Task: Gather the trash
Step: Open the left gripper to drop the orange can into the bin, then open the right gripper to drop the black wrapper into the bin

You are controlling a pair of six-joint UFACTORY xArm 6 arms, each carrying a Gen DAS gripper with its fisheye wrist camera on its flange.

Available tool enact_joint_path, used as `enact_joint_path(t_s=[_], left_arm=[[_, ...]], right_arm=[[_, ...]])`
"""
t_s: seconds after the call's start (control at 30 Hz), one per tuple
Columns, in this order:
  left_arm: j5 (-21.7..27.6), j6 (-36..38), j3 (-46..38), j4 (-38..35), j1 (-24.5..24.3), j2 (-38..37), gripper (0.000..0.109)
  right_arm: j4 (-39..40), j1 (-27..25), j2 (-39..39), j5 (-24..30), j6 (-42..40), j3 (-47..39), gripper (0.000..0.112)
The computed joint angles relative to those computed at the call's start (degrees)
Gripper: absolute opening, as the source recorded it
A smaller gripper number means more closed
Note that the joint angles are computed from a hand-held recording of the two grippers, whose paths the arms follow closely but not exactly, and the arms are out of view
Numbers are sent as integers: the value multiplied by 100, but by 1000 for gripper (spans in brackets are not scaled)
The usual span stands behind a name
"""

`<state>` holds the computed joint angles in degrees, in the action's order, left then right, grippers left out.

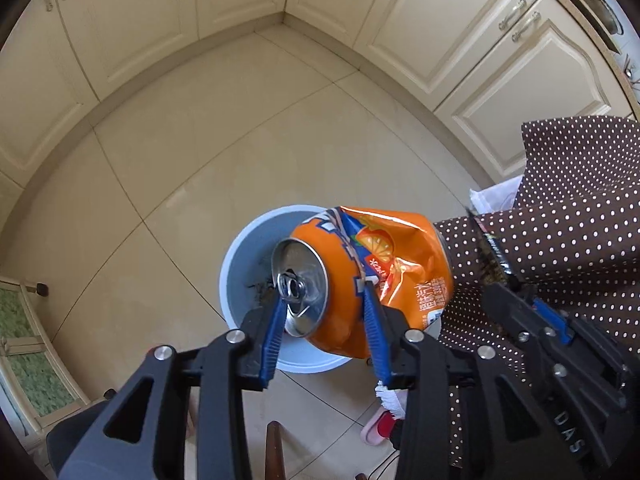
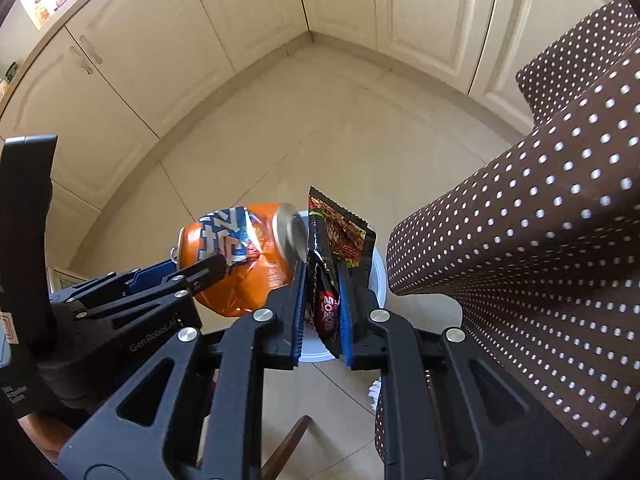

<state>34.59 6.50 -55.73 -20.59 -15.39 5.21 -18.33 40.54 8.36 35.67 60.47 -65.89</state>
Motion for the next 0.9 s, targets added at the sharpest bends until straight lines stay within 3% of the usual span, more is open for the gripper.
enact_joint_path(t_s=[0.9], left_arm=[[143, -188, 149, 37, 283, -381, 40]], right_arm=[[378, 132, 648, -357, -207, -492, 18]])
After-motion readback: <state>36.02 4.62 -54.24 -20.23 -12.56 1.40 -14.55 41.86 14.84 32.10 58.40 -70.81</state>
